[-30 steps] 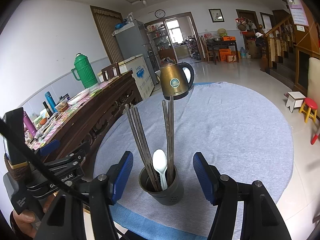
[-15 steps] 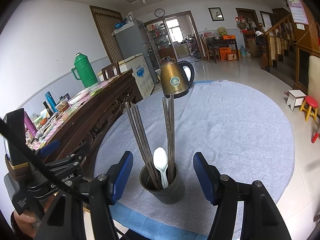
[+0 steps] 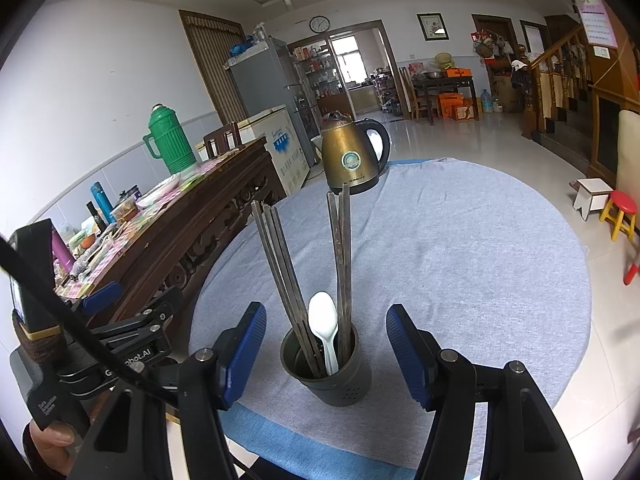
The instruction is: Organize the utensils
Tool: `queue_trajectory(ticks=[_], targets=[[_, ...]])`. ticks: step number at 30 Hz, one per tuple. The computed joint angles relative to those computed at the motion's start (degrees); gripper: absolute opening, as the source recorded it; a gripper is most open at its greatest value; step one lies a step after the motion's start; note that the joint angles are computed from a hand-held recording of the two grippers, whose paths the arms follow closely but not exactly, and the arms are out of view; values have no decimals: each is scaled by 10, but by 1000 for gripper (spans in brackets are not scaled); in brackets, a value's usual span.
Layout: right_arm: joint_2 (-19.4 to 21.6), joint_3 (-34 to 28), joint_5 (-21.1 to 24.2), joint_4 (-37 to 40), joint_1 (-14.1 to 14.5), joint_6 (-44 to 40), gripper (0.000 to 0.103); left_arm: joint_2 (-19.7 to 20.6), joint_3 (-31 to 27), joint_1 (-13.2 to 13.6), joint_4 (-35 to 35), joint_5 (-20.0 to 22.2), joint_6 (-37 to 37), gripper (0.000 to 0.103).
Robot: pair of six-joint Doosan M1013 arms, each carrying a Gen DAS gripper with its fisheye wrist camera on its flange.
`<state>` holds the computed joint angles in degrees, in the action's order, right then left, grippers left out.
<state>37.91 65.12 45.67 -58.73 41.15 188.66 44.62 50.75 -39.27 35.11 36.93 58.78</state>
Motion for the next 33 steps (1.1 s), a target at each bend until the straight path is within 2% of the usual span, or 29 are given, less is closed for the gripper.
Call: queue_trajectory(ticks=[33], targets=[[4, -1, -4, 9, 0, -2, 67, 6, -11, 1, -4, 17, 3, 96]])
